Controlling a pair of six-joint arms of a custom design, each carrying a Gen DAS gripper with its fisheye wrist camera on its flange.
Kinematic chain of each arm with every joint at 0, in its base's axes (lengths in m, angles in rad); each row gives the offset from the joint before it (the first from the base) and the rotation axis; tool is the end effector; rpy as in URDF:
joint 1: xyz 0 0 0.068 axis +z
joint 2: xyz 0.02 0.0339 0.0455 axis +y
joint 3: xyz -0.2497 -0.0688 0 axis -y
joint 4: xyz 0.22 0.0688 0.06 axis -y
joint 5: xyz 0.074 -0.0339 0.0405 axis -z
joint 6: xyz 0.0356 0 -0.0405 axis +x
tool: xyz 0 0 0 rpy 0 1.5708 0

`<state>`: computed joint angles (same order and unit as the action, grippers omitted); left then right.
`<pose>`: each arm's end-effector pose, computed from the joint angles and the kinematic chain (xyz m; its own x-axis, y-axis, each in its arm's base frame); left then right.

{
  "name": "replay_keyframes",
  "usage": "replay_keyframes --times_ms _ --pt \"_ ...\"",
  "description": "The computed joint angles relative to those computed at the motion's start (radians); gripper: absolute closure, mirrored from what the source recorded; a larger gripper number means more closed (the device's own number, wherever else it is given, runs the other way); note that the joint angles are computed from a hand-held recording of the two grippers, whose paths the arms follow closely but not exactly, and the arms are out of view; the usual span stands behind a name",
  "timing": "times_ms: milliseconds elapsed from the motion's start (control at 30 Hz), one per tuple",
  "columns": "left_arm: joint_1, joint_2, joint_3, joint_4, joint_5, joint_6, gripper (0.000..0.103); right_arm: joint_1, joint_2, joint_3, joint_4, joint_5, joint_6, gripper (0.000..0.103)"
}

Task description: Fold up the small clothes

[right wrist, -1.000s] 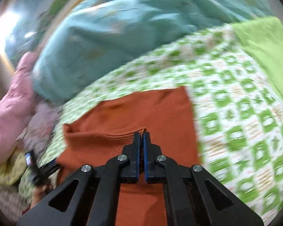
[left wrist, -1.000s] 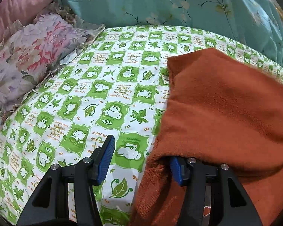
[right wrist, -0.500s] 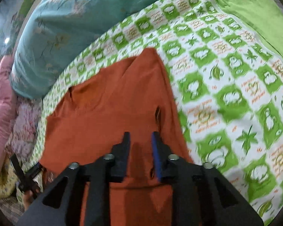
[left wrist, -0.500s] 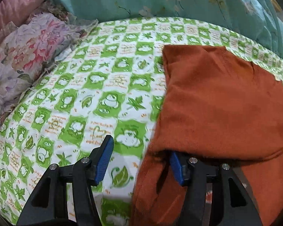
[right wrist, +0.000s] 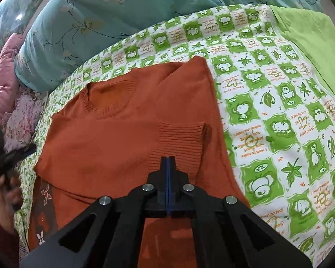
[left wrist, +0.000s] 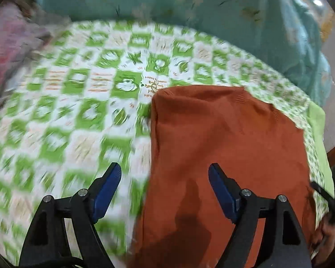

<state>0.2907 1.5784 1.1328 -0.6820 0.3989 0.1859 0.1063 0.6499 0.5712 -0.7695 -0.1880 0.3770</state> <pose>0.2838 0.0705 0.2260 -0.8699 -0.0825 -0.4863 0.0572 0.9624 -0.2656 0.1159 0.0191 0.2254 -0.7771 0.2808 -0.5633 0.0634 0.9253 0.3738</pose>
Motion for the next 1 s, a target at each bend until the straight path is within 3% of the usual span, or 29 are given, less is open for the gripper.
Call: replay_keyframes --times_ms 133,200,233,267,367,467,567,733,833,1000 --pt "-0.056 0.203 0.161 0.001 -0.030 -0.050 0.025 -0.022 -0.023 -0.001 -0.017 0.002 0.005 0.102" --pt "-0.088 0.208 0.159 0.056 -0.080 -0.041 0.060 -0.025 -0.010 -0.008 -0.010 -0.007 -0.001 0.102" --pt "-0.091 0.206 0.167 0.056 -0.075 -0.036 0.087 -0.022 -0.001 -0.011 -0.005 -0.006 -0.002 0.102" --pt "-0.087 0.197 0.171 0.060 -0.062 -0.041 0.090 -0.016 0.008 -0.015 0.001 -0.002 0.001 0.102" --pt "-0.070 0.118 0.112 0.161 -0.067 -0.062 0.091 -0.016 0.012 -0.029 0.024 -0.003 0.003 0.102" --pt "-0.058 0.191 0.163 0.141 -0.088 -0.046 0.091 0.004 0.029 -0.042 0.052 0.011 0.028 0.102" --pt "-0.043 0.188 0.157 0.134 -0.091 -0.049 0.082 0.022 0.016 -0.039 0.043 0.026 0.047 0.102" --pt "0.023 -0.037 -0.023 0.119 -0.026 -0.018 0.079 -0.014 0.000 -0.017 0.009 0.037 0.017 0.101" --pt "0.045 -0.200 -0.158 0.101 -0.009 0.015 0.067 -0.044 0.024 -0.022 0.021 -0.001 0.013 0.101" --pt "0.017 -0.371 -0.341 0.114 -0.100 0.036 0.059 0.045 0.092 -0.030 0.070 0.035 0.063 0.100"
